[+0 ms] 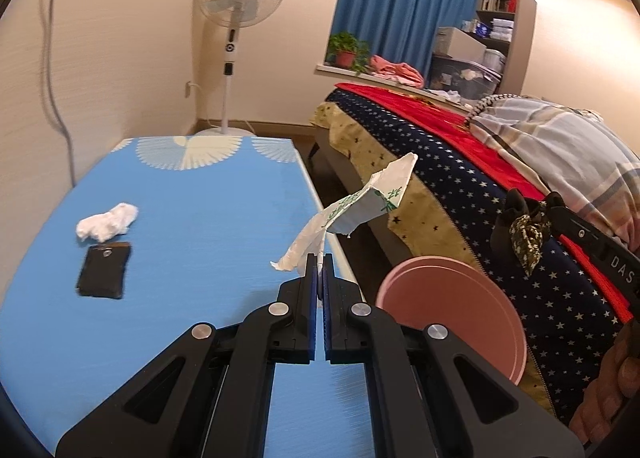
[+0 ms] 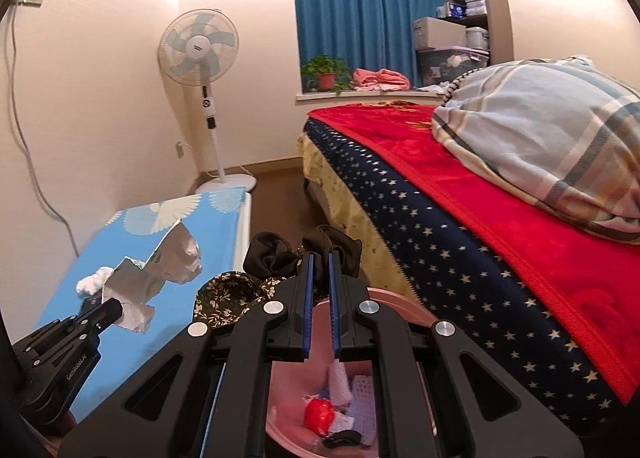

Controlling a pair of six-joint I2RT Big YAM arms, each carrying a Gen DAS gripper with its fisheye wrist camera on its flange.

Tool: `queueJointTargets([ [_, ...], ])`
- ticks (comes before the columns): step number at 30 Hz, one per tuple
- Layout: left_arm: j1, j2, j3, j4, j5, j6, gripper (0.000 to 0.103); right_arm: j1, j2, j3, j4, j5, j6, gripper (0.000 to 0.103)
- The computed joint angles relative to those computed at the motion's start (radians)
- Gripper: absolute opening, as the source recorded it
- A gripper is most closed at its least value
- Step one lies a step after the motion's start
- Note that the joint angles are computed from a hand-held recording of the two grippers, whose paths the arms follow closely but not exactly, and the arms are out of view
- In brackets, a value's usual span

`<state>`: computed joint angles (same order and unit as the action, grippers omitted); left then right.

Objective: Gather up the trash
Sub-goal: 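Carry the paper bag and black fabric over the pink bin with both tools, then open both tools to drop the paper bag and black fabric into the bin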

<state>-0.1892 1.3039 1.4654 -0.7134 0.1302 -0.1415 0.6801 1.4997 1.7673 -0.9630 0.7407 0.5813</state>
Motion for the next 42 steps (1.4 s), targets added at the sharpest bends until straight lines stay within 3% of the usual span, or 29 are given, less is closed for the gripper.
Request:
queueJointTargets([
  [19, -0.113, 0.07, 0.034, 0.002, 0.029, 0.007, 0.002, -0.033, 0.002, 0.011, -0.209, 0.106, 0.128, 0.008],
  [32, -0.152, 0.122, 0.057, -0.018, 0.067, 0.0, 0.002, -0.045, 0.024, 0.025, -0.288, 0.112, 0.181, 0.008],
  [42, -0.169, 0.144, 0.065, -0.021, 0.074, -0.004, 0.002, -0.051, 0.037, 0.034, -0.302, 0.109, 0.188, 0.008],
])
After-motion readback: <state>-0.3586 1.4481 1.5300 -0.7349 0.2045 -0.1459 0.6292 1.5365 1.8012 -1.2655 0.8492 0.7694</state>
